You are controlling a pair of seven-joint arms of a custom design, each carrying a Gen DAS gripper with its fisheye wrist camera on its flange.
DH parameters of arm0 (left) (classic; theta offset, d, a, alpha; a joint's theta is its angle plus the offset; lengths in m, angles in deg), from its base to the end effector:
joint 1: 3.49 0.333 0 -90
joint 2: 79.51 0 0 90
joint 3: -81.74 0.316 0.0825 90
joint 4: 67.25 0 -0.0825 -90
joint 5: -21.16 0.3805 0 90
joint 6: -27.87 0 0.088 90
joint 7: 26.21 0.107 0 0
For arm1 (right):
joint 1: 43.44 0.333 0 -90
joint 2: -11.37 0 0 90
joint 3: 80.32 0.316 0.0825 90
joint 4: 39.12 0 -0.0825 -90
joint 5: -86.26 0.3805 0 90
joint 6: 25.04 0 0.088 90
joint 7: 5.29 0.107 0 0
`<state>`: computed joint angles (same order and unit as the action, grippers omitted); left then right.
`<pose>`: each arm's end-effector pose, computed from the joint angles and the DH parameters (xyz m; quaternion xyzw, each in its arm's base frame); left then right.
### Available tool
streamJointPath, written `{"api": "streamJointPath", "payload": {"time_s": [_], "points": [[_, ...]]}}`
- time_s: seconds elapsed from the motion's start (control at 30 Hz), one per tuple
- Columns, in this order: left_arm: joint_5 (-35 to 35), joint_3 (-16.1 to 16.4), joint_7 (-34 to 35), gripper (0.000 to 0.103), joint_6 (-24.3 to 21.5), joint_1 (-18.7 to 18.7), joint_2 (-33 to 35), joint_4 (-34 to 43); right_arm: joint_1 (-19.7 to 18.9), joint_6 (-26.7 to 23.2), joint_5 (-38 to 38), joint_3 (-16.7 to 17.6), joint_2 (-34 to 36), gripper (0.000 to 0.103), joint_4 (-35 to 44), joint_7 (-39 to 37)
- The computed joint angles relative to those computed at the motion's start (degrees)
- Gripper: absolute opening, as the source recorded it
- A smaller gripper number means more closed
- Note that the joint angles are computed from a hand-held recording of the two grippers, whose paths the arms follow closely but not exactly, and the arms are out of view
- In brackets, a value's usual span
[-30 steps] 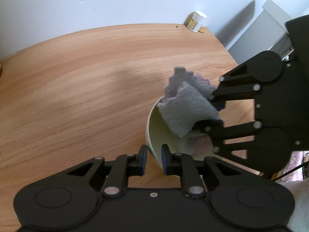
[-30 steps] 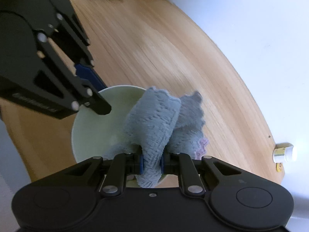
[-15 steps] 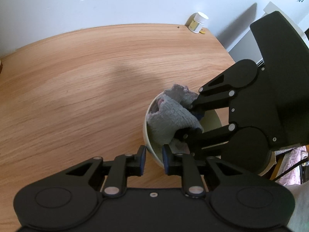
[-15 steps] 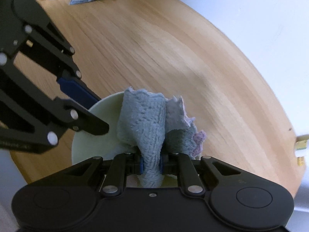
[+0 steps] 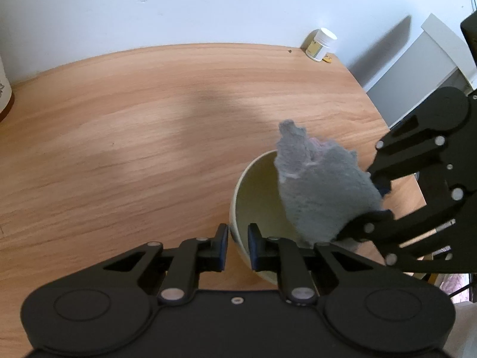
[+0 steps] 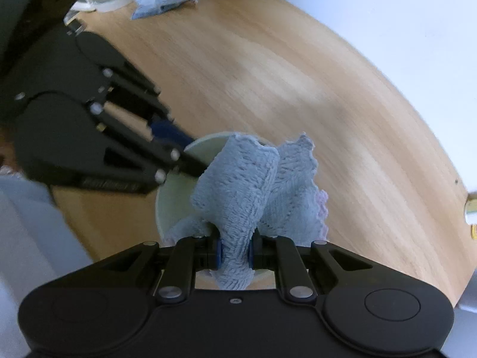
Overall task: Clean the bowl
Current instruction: 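Wipe the cloth around the bowl interior with the right gripper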
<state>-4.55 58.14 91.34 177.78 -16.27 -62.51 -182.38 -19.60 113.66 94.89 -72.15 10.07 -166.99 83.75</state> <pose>0.5150 -0.3516 0.3537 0.3976 -0.8830 0.2445 0.0498 0.4563 0.2863 0.4041 -0.8471 0.5181 -0.0050 0.1181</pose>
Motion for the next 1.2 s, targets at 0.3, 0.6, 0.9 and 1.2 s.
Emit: {"api": "streamJointPath", "payload": {"time_s": [0.3,0.6,0.9,1.2], "points": [[3.37,0.42,-2.74,0.013,1.72,-0.86,0.12,-0.01,0.09,-5.87,4.56,-0.07,4.48,0.017,4.19,-10.43],[3.13,-0.12,-2.35,0.014,0.5,-0.12,0.62,0.77,0.88,-5.16,2.55,-0.08,6.65,0.017,4.85,-11.13],[-2.37,-1.02,-0.39,0.013,-1.82,1.8,1.25,1.74,2.4,-0.11,-2.55,-0.05,6.64,0.017,3.31,-6.23],[-9.21,-0.13,0.02,0.014,-4.44,2.36,0.06,1.16,1.05,7.38,21.74,-1.35,-3.84,0.018,-6.0,-12.21]]}}
